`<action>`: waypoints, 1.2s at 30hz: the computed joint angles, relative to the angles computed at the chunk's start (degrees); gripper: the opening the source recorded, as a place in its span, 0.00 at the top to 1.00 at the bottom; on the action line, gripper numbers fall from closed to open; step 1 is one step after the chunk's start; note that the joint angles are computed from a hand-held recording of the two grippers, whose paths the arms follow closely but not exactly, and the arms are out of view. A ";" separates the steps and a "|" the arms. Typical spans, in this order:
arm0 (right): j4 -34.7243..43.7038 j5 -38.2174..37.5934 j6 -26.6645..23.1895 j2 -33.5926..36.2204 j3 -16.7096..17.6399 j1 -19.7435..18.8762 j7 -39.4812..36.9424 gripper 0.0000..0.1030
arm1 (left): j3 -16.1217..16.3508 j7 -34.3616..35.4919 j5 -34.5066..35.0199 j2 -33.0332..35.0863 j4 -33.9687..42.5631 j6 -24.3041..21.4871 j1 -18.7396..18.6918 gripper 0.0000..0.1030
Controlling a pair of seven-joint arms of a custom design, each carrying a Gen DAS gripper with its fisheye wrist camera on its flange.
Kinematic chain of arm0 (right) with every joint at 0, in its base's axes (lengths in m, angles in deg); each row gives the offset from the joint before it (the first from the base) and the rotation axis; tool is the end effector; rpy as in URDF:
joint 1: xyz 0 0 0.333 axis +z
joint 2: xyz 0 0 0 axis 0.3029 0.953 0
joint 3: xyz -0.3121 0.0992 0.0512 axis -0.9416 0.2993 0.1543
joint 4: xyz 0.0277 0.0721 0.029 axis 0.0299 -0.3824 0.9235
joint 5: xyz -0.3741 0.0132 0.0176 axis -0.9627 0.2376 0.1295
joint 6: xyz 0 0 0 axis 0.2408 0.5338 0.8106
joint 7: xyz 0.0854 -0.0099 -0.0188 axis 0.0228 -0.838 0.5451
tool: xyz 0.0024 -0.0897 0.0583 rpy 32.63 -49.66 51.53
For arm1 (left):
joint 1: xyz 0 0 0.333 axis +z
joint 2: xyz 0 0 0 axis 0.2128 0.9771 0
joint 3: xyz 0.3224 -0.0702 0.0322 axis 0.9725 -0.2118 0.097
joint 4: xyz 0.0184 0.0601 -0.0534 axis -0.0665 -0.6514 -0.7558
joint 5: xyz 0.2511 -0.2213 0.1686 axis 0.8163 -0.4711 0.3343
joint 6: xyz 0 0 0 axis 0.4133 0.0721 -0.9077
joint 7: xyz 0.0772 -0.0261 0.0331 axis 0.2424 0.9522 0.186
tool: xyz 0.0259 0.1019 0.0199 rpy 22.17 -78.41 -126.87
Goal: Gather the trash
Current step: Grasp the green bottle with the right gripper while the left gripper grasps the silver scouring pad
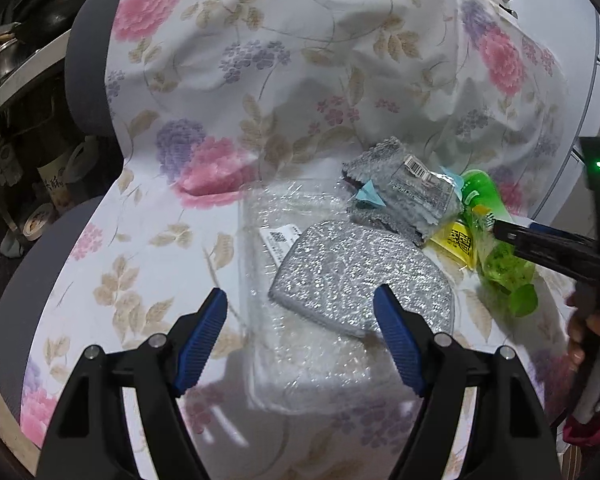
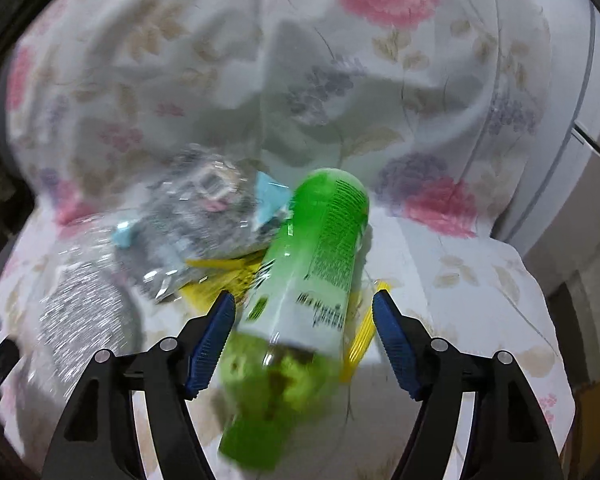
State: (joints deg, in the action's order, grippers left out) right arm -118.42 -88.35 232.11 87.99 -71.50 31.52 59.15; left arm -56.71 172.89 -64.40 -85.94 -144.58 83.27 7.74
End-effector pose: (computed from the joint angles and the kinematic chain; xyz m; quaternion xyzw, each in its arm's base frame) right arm 0.5891 0.1347 0.4798 -0.5870 0.7474 -0.2478 0.1880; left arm 0.5560 -0.1062 0.5267 -0.5830 0.7293 -0.2959 0.2018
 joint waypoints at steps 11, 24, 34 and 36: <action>1.39 1.27 -2.16 0.66 -1.87 1.53 -0.66 0.35 | 0.28 -0.07 -0.48 -0.88 -0.41 -1.90 0.17 0.28; -20.05 -1.73 10.38 -21.01 4.99 -5.44 -0.93 0.35 | -1.71 10.51 -9.22 2.03 4.16 -8.04 -3.78 0.38; -25.38 3.55 14.07 -25.05 10.32 -11.47 -5.59 0.35 | -3.83 3.81 -1.47 6.01 7.63 -9.87 -2.20 0.64; -25.74 5.41 14.63 -25.16 11.15 -12.32 -7.04 0.35 | -4.13 5.40 -3.72 5.93 7.91 -10.21 -1.51 0.71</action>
